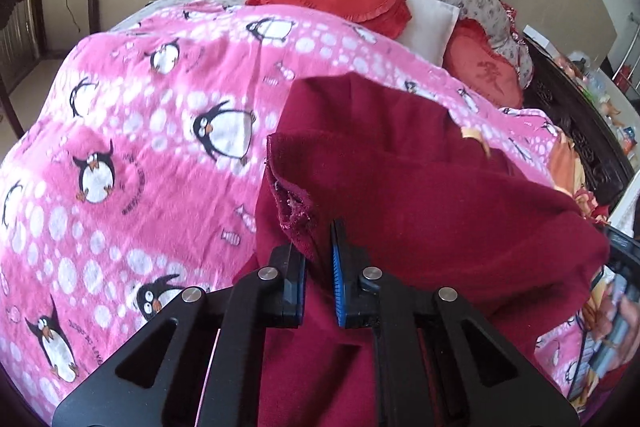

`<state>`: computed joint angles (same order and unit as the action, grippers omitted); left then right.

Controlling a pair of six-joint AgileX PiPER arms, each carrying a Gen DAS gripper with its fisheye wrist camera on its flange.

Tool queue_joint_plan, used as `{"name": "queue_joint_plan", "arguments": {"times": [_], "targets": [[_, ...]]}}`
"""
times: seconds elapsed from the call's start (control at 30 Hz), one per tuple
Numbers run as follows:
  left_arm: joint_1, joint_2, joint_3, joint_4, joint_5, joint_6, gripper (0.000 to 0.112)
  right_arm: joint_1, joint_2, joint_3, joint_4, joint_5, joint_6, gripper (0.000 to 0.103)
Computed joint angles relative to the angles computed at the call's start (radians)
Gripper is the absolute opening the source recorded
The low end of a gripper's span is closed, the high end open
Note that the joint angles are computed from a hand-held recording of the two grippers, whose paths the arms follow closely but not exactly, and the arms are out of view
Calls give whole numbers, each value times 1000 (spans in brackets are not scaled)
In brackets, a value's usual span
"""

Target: Fold small clothes

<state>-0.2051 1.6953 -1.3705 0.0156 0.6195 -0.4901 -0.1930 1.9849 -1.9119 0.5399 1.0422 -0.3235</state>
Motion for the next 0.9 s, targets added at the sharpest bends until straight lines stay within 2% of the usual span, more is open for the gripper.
{"name": "queue_joint_plan", "arguments": {"times": [0.07,0.17,0.3,0.37,0.4,0.47,0.5,0.53,0.57,0.67,0.73,0.8,0.9], "targets": [[0,-2,10,7,-6,-15,10,-23,-86,103,12,-18,-33,35],[0,-5,13,19,-8,-21,10,-59,-216,260,59,-28,-149,37],[-7,-6,17,41,-8,-30,10,-113,-301,357,166,71,-299,41],[-12,2,9,48,-1,-40,10,-117,-307,381,215,119,-357,52],[-15,5,8,52,3,-47,10,-100,-304,392,221,116,-371,52],[-20,8,8,66,7,-65,10,-40,-300,415,171,52,-357,52],[-21,8,8,69,12,-70,10,10,-299,427,97,-22,-322,49],[-21,7,7,66,16,-70,10,50,-304,443,12,-95,-271,29],[-19,2,13,62,16,-66,10,66,-305,449,-33,-129,-240,9],[-18,-11,33,63,12,-57,10,7,-299,450,-12,-76,-233,9],[-22,3,35,38,18,-31,10,-18,-288,481,-42,-58,-218,9],[-38,11,37,73,27,-57,10,-22,-254,507,-65,-26,-214,9],[-37,-12,55,66,21,-39,12,-82,-278,520,31,21,-270,13]]}}
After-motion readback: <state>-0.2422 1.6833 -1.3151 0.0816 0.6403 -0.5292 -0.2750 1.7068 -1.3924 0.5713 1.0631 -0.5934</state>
